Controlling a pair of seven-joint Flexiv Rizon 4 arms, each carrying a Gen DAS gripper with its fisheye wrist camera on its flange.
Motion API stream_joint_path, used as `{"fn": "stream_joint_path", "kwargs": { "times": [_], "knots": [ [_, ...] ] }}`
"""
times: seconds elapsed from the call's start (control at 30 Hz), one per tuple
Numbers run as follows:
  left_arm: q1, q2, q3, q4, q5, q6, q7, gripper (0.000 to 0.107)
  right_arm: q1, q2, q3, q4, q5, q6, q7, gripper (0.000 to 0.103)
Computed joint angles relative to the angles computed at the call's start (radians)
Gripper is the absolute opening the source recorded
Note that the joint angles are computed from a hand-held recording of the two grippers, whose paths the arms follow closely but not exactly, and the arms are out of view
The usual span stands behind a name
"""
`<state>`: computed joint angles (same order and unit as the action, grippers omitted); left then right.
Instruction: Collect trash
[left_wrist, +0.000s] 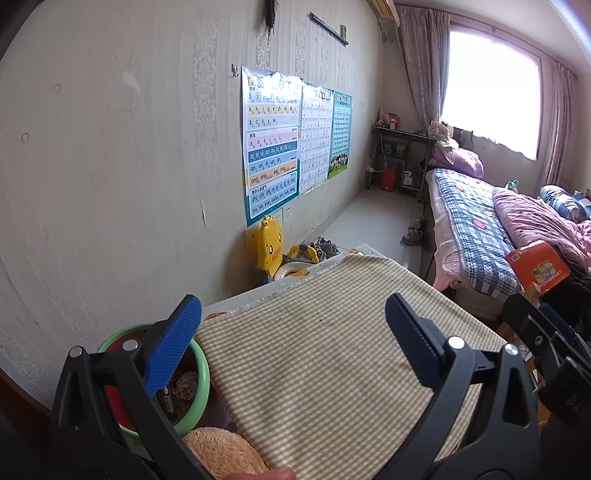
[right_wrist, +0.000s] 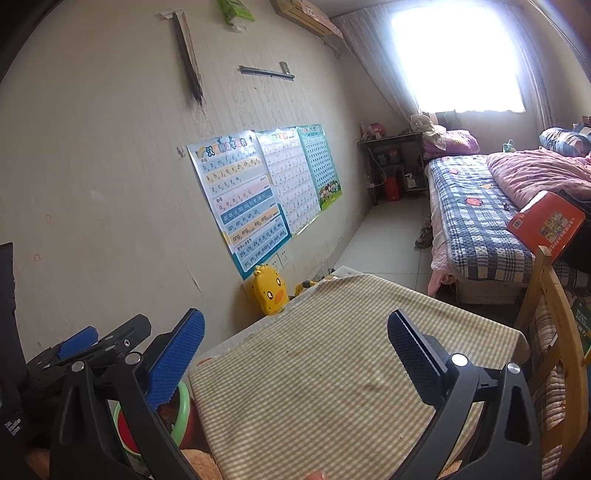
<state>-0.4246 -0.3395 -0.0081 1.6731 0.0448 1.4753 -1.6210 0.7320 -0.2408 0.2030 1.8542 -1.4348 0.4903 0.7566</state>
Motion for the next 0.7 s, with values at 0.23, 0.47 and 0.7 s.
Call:
{"fn": "stream_joint_path", "kwargs": {
  "times": [0.23, 0.47, 0.7],
  "knots": [
    [0.003, -0.015, -0.004, -0.016, -0.004, -0.028, 0.002, 0.098, -0.010, -0.007, -0.004, 0.004, 0.017, 0.024, 0.004, 0.096],
    [0.015, -0.043, -0.023, -0.024, -0.028, -0.045, 0.017, 0.098, -0.037, -0.033, -0.018, 0.022, 0.056, 0.072, -0.009, 0.096],
    [0.055, -0.069, -0.074, -0.014, -0.080, -0.056, 0.104, 0.098, -0.115, -0.171, -0.069, 0.070, 0.242, 0.104, -0.079, 0.096]
  ]
}}
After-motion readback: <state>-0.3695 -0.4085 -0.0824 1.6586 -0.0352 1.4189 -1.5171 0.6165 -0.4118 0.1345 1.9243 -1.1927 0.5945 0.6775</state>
